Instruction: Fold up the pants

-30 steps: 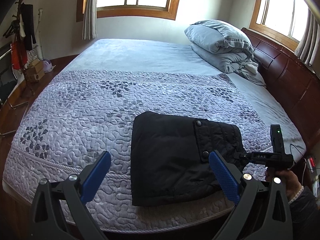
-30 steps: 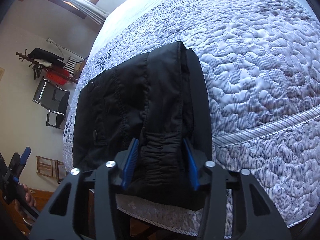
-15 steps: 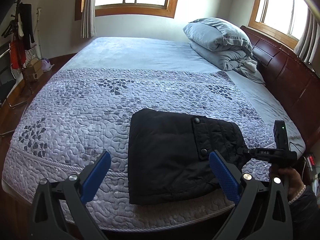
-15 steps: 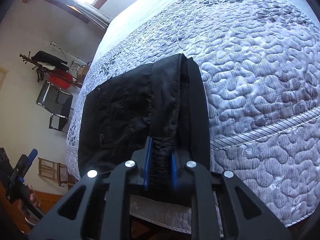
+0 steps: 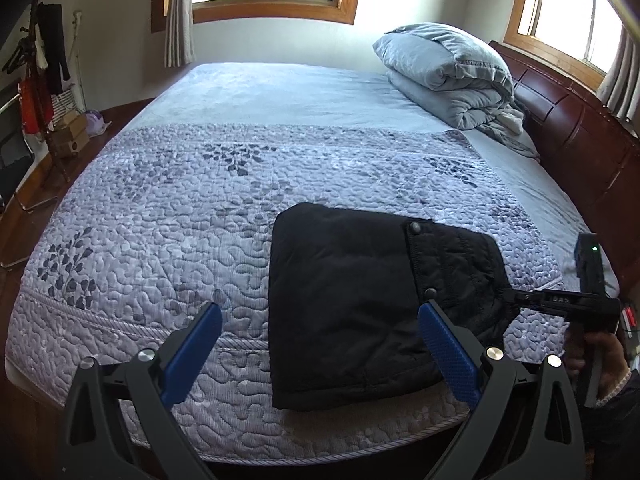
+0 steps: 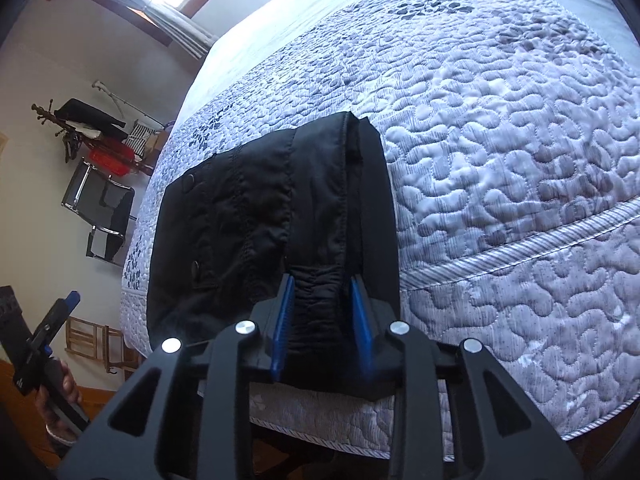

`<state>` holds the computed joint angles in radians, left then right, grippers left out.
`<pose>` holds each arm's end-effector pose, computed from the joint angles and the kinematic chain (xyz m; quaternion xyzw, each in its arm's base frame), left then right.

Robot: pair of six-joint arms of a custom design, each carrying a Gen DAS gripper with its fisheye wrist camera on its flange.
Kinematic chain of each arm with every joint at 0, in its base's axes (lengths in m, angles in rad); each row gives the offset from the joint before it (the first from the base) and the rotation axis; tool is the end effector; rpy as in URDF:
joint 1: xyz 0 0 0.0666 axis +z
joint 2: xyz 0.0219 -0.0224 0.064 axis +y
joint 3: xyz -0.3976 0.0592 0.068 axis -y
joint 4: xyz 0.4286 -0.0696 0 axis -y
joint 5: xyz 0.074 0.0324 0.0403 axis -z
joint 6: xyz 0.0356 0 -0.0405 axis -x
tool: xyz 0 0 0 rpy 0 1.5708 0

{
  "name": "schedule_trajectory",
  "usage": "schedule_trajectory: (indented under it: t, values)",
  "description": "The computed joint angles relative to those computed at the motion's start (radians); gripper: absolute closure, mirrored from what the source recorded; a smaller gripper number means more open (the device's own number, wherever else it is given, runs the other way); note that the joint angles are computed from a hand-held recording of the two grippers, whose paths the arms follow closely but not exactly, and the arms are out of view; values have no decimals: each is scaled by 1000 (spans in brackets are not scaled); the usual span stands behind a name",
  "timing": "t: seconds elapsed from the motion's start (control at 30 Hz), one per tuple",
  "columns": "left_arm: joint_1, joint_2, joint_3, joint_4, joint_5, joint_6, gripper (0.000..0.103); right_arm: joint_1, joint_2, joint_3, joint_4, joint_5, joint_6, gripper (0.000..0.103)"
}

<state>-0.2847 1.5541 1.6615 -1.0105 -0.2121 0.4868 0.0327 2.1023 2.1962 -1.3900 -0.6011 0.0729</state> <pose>0.5554 -0.1551 0.4897 -0.1293 0.9312 -0.0299 0.3395 0.7356 0.0438 0.3795 -0.0904 0.9427 0.2906 0.1366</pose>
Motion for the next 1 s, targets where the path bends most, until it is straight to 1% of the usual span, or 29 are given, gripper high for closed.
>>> schedule_trajectory:
  t: [0.1,0.2,0.23,0.3,0.4,0.43,0.53,0.63,0.7,0.73,0.77,0.9,0.97,1.0]
  values:
    - [37,18,-23,-37,42,53,4,-7,-17,-20,15,20,-3,66]
    - [62,19,-56,-39,92,113,4,-17,-35,-47,35,23,-10,65]
    - [71,20,-67,-37,114,137,4,-20,-39,-53,38,22,-15,64]
    - [82,22,-82,-30,154,160,4,-26,-44,-63,44,18,-24,59]
    - [105,22,-112,15,272,172,4,-32,-47,-73,41,11,-27,54]
    - [116,24,-125,41,335,174,4,-33,-48,-75,40,6,-31,50]
    - [146,41,-144,81,503,190,4,-38,-52,-85,39,-14,-31,45]
    - [183,65,-165,125,660,225,4,-43,-58,-96,41,-18,-29,44]
    - [214,78,-191,195,787,261,4,-44,-58,-97,38,-16,-28,43]
    - [232,94,-195,213,859,279,4,-46,-55,-93,32,-15,-26,43]
    - [242,110,-190,207,895,282,4,-46,-53,-92,30,-15,-26,43]
    - [269,164,-166,200,1029,222,4,-48,-41,-78,20,-16,-23,40]
    - [281,182,-159,198,1078,198,4,-47,-28,-64,7,-18,-17,39]
    - [287,187,-158,200,1087,193,4,-46,-24,-59,3,-17,-17,38]
